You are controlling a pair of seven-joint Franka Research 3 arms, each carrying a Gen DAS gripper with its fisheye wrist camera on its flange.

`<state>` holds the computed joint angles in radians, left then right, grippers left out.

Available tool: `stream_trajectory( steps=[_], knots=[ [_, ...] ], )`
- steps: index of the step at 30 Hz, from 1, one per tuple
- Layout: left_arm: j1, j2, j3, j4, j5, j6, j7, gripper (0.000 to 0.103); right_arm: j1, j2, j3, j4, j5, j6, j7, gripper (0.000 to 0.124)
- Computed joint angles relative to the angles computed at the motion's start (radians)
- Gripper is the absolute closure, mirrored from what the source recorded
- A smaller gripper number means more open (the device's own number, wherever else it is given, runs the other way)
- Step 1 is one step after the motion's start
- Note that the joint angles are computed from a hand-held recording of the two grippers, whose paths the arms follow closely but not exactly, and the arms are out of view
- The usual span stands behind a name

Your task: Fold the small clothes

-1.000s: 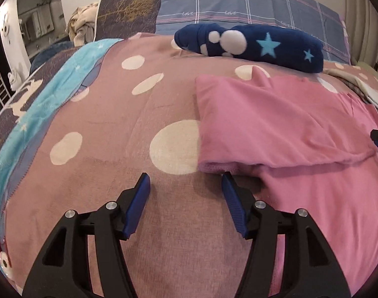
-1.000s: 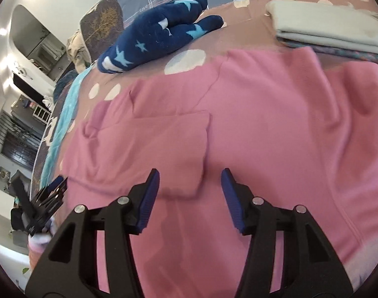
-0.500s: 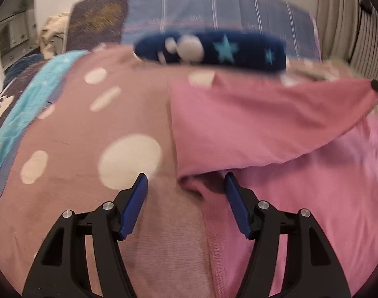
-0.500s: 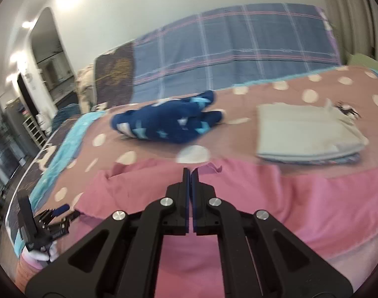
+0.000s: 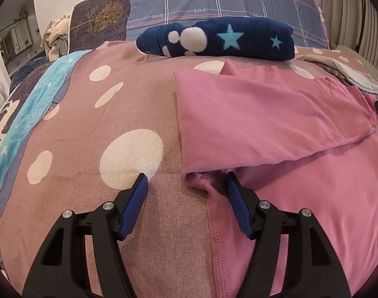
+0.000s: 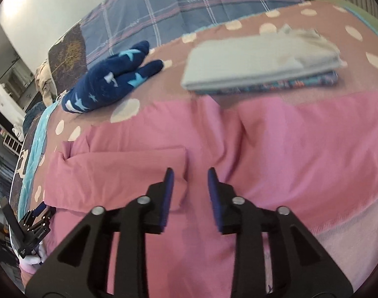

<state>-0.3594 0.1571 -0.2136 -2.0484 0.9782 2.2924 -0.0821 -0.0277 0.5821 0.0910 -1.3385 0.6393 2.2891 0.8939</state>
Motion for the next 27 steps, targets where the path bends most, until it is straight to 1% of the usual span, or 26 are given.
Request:
stream_trajectory(
  steps=[2, 4, 6, 7, 8, 9, 10, 11, 12, 13, 14, 15, 16, 17, 18, 19, 20, 22, 23, 24, 25, 26, 27],
  knots=[
    [0.004, -0.002, 0.003, -0.004, 0.0, 0.015, -0.009, 0.038, 0.018, 0.038, -0.007, 0.062, -0.048, -0.057, 0.009, 0.075],
    [0.006, 0.001, 0.004, -0.003, 0.002, 0.019, -0.013, 0.038, 0.061, 0.094, -0.037, 0.137, -0.13, -0.097, 0.09, 0.072],
    [0.005, 0.001, 0.004, -0.004, 0.007, 0.021, -0.018, 0.038, 0.065, 0.156, -0.031, 0.221, -0.145, -0.136, 0.165, 0.07],
    [0.005, 0.0, 0.005, -0.005, 0.009, 0.023, -0.022, 0.038, 0.065, 0.163, -0.025, 0.225, -0.141, -0.115, 0.174, 0.078],
    [0.005, -0.001, 0.005, -0.007, 0.011, 0.026, -0.026, 0.038, 0.069, 0.149, -0.018, 0.205, -0.144, -0.078, 0.158, 0.114],
    [0.005, -0.003, 0.005, -0.011, 0.015, 0.029, -0.032, 0.039, 0.064, 0.119, -0.006, 0.16, -0.131, -0.035, 0.135, 0.12],
    [0.006, -0.004, 0.005, -0.012, 0.018, 0.029, -0.036, 0.039, 0.048, 0.065, 0.017, 0.08, -0.091, 0.036, 0.089, 0.121],
    [0.006, -0.005, 0.005, -0.013, 0.02, 0.03, -0.04, 0.039, 0.05, 0.028, 0.019, 0.029, -0.082, 0.086, 0.062, 0.121],
    [0.006, -0.005, 0.005, -0.014, 0.021, 0.032, -0.043, 0.04, 0.073, -0.02, -0.001, -0.037, -0.104, 0.165, 0.058, 0.121],
    [0.007, -0.006, 0.005, -0.015, 0.022, 0.034, -0.045, 0.04, 0.117, -0.047, -0.045, -0.083, -0.165, 0.244, 0.098, 0.121],
    [0.008, -0.008, 0.005, -0.017, 0.024, 0.037, -0.048, 0.04, 0.16, -0.054, -0.09, -0.109, -0.241, 0.307, 0.152, 0.114],
    [0.009, -0.011, 0.005, -0.022, 0.029, 0.044, -0.056, 0.04, 0.228, -0.043, -0.169, -0.115, -0.375, 0.349, 0.243, 0.106],
    [0.01, -0.015, 0.006, -0.028, 0.033, 0.052, -0.063, 0.04, 0.262, -0.026, -0.213, -0.098, -0.46, 0.336, 0.312, 0.083],
    [0.013, -0.021, 0.006, -0.036, 0.037, 0.063, -0.072, 0.04, 0.267, -0.023, -0.223, -0.097, -0.477, 0.332, 0.358, 0.076],
    [0.016, -0.025, 0.007, -0.042, 0.041, 0.074, -0.079, 0.04, 0.251, -0.029, -0.202, -0.103, -0.471, 0.338, 0.371, 0.077],
    [0.02, -0.028, 0.008, -0.048, 0.043, 0.087, -0.086, 0.04, 0.224, -0.041, -0.16, -0.111, -0.447, 0.346, 0.352, 0.077],
    [0.022, -0.029, 0.007, -0.05, 0.045, 0.093, -0.09, 0.04, 0.178, -0.058, -0.084, -0.118, -0.388, 0.348, 0.281, 0.077],
    [0.024, -0.031, 0.006, -0.053, 0.05, 0.098, -0.095, 0.041, 0.133, -0.077, 0.011, -0.111, -0.304, 0.31, 0.155, 0.077],
    [0.025, -0.031, 0.005, -0.054, 0.052, 0.1, -0.097, 0.041, 0.115, -0.088, 0.056, -0.105, -0.251, 0.27, 0.083, 0.077],
    [0.026, -0.032, 0.005, -0.056, 0.055, 0.103, -0.1, 0.042, 0.103, -0.089, 0.102, -0.077, -0.193, 0.204, 0.002, 0.077],
    [0.027, -0.035, 0.005, -0.06, 0.061, 0.11, -0.107, 0.042, 0.106, -0.084, 0.128, -0.046, -0.165, 0.14, -0.052, 0.077],
    [0.028, -0.039, 0.005, -0.065, 0.067, 0.116, -0.114, 0.043, 0.125, -0.07, 0.139, -0.003, -0.161, 0.072, -0.082, 0.077],
    [0.03, -0.042, 0.005, -0.069, 0.073, 0.122, -0.122, 0.045, 0.157, -0.042, 0.147, 0.065, -0.177, -0.015, -0.097, 0.077]
  ],
)
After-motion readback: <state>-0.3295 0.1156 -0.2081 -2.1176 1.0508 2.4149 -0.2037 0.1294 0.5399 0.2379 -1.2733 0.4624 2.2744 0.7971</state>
